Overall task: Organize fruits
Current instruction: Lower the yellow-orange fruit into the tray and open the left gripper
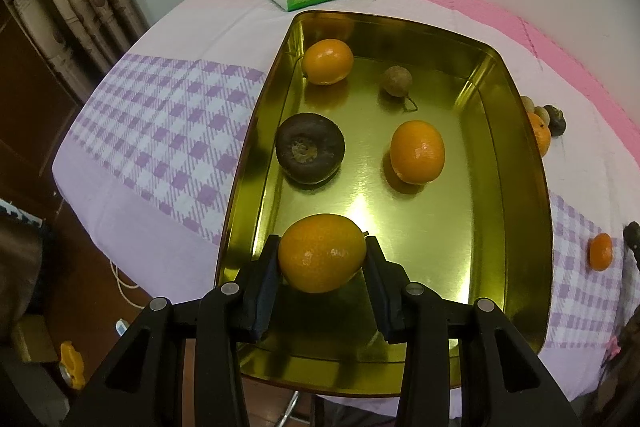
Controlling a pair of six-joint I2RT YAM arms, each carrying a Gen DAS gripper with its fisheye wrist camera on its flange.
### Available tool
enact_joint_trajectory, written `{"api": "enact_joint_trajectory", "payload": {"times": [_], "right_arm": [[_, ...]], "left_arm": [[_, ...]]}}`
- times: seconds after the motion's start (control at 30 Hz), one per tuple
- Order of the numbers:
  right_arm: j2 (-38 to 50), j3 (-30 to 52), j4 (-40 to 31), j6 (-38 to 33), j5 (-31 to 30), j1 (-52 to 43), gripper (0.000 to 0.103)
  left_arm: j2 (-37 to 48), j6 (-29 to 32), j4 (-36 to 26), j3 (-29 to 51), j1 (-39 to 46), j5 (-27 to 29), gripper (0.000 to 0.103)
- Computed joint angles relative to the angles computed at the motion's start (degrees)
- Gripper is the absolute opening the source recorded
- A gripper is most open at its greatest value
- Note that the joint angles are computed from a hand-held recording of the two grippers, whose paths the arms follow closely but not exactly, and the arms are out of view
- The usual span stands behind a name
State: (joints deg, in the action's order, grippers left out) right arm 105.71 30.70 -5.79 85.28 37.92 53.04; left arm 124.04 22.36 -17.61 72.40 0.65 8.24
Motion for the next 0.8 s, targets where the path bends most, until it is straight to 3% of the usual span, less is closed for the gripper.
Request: {"api": "enact_joint_trajectory", "payload": {"times": [0.6,0.8], "right_arm": [[-0.8,-0.7,0.3,0.4,0.2,0.4,0.035],[-1.5,0.4,-2.6,1.1,-0.5,1.6,0.034]], "left_arm": [[-3.7,0.6,6.2,-5.2,-1.1,-2.9,0.045],[-5.4,1.1,7.3,-6.8,-1.4,-2.9,0.048]]}}
